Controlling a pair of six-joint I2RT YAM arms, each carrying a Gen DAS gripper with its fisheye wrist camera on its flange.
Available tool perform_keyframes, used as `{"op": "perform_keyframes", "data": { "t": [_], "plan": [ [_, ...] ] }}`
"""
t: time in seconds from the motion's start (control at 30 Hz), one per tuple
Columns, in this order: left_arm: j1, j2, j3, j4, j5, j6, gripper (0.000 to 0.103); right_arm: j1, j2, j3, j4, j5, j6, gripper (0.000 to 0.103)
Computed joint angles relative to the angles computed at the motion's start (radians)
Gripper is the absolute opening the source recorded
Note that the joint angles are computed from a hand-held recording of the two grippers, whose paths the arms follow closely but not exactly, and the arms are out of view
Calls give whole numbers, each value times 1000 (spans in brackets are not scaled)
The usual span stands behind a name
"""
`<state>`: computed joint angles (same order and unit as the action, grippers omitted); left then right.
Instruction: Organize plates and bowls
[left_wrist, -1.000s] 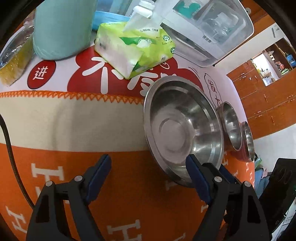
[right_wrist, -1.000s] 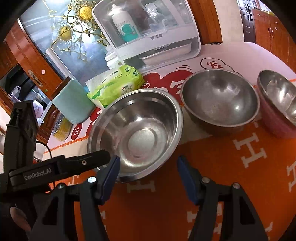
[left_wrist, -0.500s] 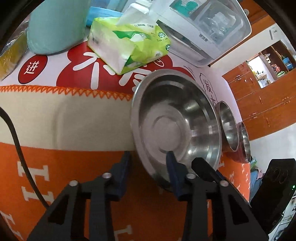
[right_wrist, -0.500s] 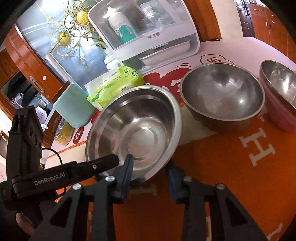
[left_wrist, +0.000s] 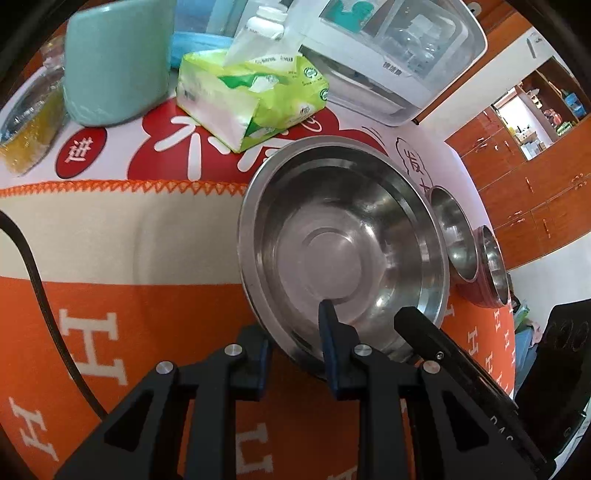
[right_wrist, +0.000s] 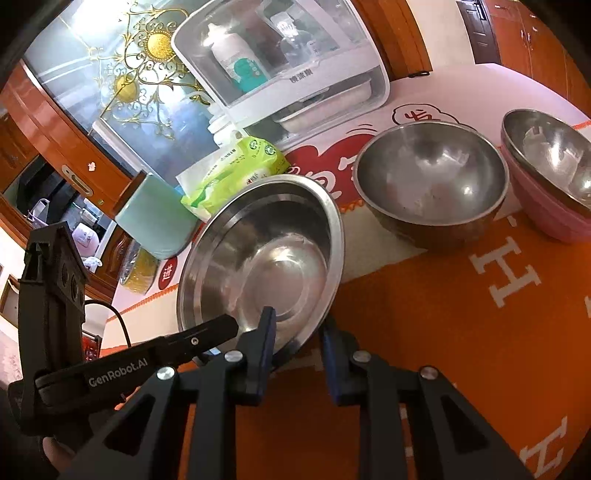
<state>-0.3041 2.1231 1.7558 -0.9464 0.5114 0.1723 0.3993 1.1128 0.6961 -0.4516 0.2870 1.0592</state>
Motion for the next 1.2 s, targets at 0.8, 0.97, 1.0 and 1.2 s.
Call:
{"op": "perform_keyframes", "data": {
  "t": [0.8, 0.97, 1.0, 1.2],
  "plan": [
    [164, -375, -245, -108, 7, 165, 24, 410, -50, 185, -264, 232, 209, 20],
    [209, -476, -311, -151, 20, 221, 24, 536, -40, 233, -350, 310, 301, 20],
    [218, -493, -321, -159, 24, 229, 24, 559, -40, 240, -367, 323, 319, 20],
    [279, -598, -379, -235, 53, 307, 24, 729, -5, 317, -522, 419, 479, 20]
  ]
}}
